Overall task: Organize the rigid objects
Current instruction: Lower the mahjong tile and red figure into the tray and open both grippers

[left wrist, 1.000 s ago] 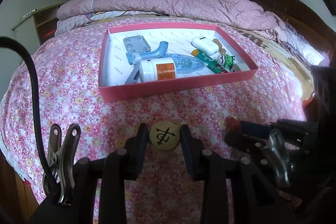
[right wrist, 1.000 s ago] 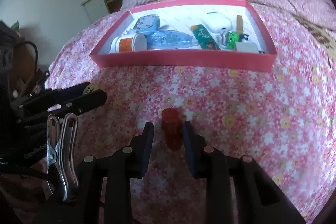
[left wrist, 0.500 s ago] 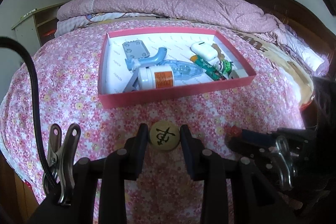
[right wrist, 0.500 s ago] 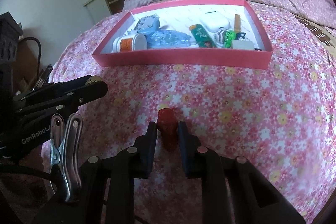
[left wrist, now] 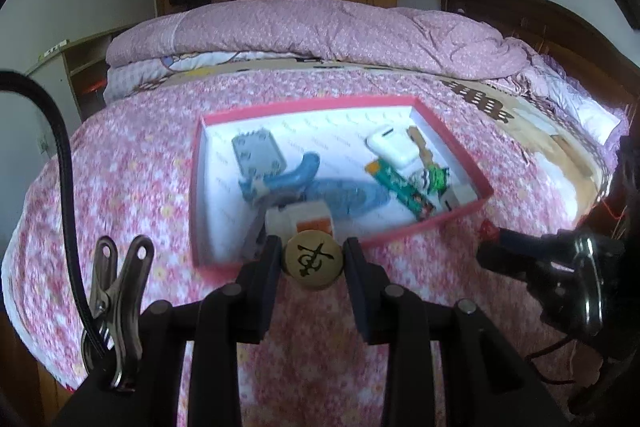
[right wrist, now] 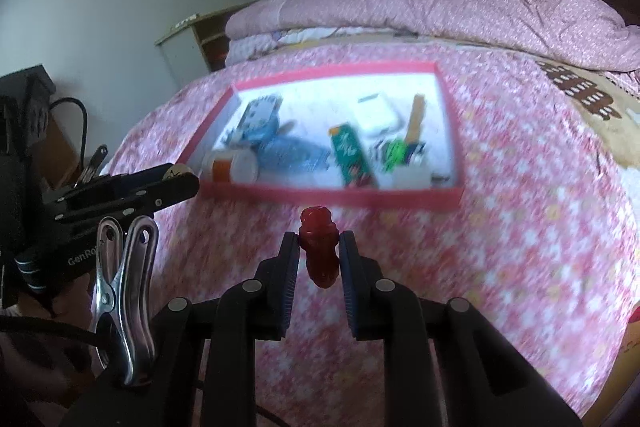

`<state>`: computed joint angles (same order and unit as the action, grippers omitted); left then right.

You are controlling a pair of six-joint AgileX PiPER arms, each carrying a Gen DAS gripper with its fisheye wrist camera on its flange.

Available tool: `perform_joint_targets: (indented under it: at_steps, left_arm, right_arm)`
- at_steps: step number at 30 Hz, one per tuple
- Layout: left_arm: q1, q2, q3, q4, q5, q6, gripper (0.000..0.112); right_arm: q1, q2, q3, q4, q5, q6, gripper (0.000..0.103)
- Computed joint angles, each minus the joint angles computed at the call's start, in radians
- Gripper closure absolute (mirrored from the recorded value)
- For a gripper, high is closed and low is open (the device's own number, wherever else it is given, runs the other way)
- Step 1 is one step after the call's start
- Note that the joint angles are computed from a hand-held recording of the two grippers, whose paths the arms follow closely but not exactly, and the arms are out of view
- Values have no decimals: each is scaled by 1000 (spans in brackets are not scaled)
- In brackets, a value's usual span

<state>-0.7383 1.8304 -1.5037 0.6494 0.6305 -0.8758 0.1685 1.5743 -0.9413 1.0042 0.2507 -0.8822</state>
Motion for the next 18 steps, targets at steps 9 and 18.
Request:
perform_joint_targets:
  at_steps: [9, 18]
  left_arm:
    - [40, 124, -213, -101, 50, 127, 79]
    - [88, 233, -399, -201, 113, 212, 79]
  right_arm:
    - [-60, 69, -135, -59, 68, 59, 82]
    - [-72, 143, -246, -105, 103, 109, 82]
